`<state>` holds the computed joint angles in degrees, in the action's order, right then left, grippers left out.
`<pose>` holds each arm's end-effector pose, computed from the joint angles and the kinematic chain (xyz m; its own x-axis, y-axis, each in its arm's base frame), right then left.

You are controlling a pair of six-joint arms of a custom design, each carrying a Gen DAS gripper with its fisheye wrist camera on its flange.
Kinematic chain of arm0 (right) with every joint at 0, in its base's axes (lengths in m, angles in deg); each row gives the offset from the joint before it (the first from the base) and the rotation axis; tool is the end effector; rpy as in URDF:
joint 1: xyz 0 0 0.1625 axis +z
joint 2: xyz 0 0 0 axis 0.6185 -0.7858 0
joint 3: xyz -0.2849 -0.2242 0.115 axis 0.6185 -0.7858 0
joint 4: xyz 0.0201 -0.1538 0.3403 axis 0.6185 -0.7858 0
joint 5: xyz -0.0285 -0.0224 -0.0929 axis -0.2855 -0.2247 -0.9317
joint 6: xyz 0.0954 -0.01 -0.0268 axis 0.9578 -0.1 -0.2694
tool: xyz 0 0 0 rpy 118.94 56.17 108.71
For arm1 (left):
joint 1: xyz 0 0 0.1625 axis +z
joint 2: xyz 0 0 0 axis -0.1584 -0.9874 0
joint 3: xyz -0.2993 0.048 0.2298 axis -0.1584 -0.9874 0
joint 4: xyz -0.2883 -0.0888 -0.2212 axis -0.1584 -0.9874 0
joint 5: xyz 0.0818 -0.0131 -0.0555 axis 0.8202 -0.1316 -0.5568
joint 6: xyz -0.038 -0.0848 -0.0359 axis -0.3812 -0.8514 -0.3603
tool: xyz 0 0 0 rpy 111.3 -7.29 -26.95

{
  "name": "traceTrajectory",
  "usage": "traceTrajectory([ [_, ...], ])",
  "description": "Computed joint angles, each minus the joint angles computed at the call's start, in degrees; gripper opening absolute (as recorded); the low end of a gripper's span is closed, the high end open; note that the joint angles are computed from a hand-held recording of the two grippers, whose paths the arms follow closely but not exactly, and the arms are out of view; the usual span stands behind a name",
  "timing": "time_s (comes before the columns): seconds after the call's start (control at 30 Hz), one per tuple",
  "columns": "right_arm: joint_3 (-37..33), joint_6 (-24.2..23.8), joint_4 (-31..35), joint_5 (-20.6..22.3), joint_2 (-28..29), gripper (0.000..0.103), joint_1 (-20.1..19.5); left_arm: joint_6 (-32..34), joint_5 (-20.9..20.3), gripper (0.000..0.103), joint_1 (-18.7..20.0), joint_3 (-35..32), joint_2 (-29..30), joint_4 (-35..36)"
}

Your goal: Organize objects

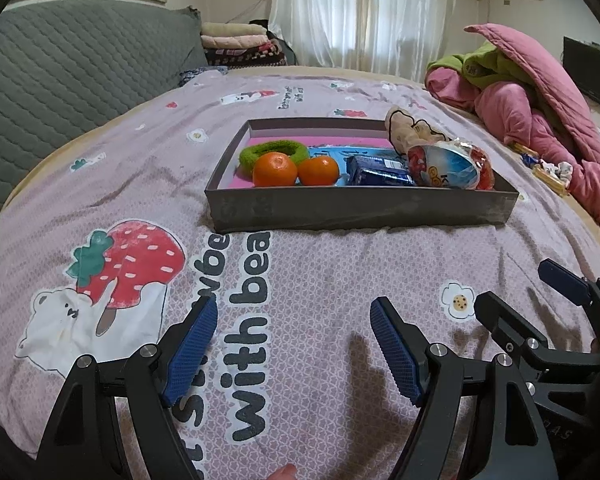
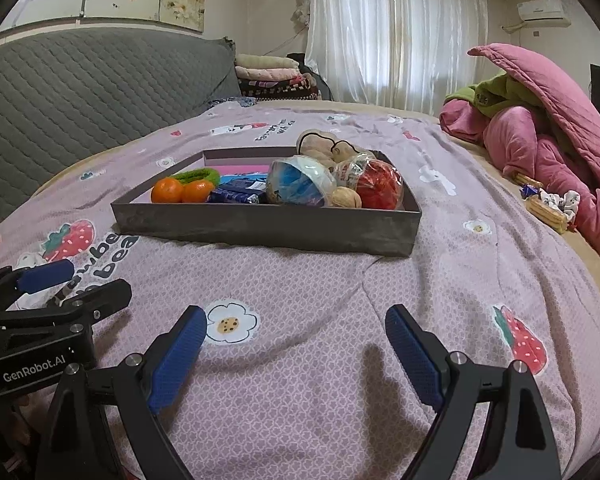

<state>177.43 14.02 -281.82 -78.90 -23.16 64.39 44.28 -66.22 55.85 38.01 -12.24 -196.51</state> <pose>0.1775 -0.4565 0.1139 -0.7086 0.0195 0.7054 -0.5560 0.6001 -0.5751 -0.1991 -0.5166 0.1171 -0.7033 0.2004 -0.6821 0.6080 0.6668 -0.4309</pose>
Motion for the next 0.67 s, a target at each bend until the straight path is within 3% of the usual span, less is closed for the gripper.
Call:
traceTrajectory([
  [0.67,-0.2,-0.1,0.0,0.1,0.1,0.091,-0.3,-0.9,-1.0,0.080,0.9,-0.8,-0.1,1.7],
])
